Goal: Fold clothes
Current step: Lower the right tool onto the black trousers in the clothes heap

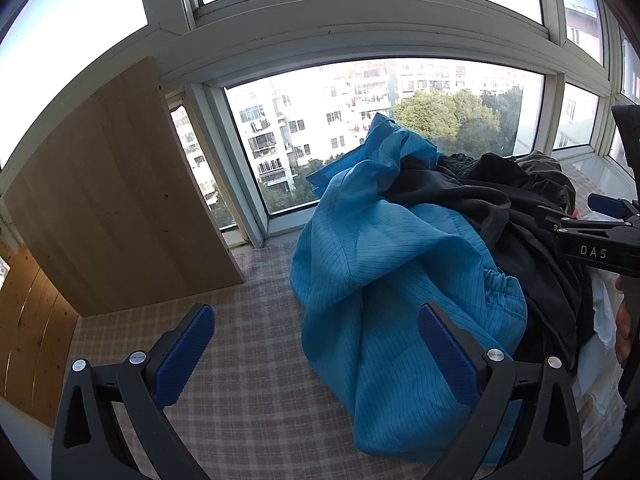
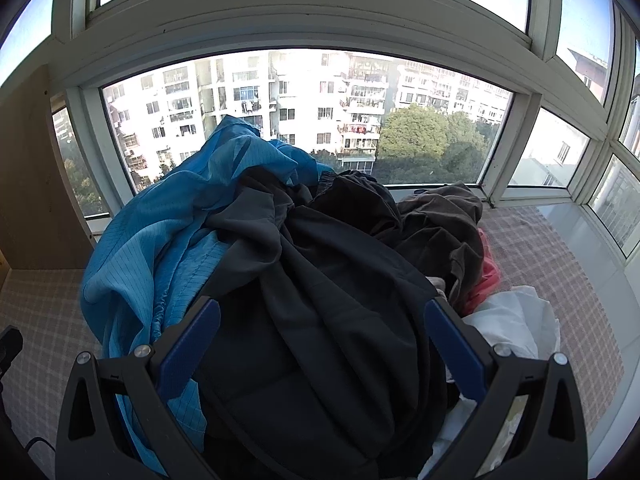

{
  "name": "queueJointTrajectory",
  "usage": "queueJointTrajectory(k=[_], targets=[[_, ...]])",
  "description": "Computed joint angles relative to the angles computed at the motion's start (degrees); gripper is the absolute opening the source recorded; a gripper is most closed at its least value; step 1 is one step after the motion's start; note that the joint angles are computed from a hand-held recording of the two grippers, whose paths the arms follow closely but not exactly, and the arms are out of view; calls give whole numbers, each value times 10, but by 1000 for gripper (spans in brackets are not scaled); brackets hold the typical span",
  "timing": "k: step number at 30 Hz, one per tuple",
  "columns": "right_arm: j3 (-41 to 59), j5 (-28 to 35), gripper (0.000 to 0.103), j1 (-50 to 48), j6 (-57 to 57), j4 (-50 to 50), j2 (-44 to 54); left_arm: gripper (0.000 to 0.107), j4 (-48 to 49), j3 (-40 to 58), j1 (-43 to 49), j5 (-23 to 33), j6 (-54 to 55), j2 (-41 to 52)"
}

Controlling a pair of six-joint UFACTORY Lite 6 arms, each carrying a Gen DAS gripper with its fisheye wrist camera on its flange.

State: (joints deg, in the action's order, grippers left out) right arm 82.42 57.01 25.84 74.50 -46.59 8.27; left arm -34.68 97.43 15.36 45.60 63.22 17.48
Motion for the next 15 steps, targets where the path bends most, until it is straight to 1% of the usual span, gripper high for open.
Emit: queueJointTrajectory(k=[3,8,12,15], targets=[[-7,-4,103,-7,-1,2,-4,102,0,32,7,25,-20,21],[-24,-24,103,-20,-4,6,-16,102,0,42,8,20,-24,24],[-42,-54,103,-23,-5,-2,-28,102,-2,40,6,16,-20,22],[-26,-43,103,-21,-25,1,-14,102,-8,34,5,13,-7,17]])
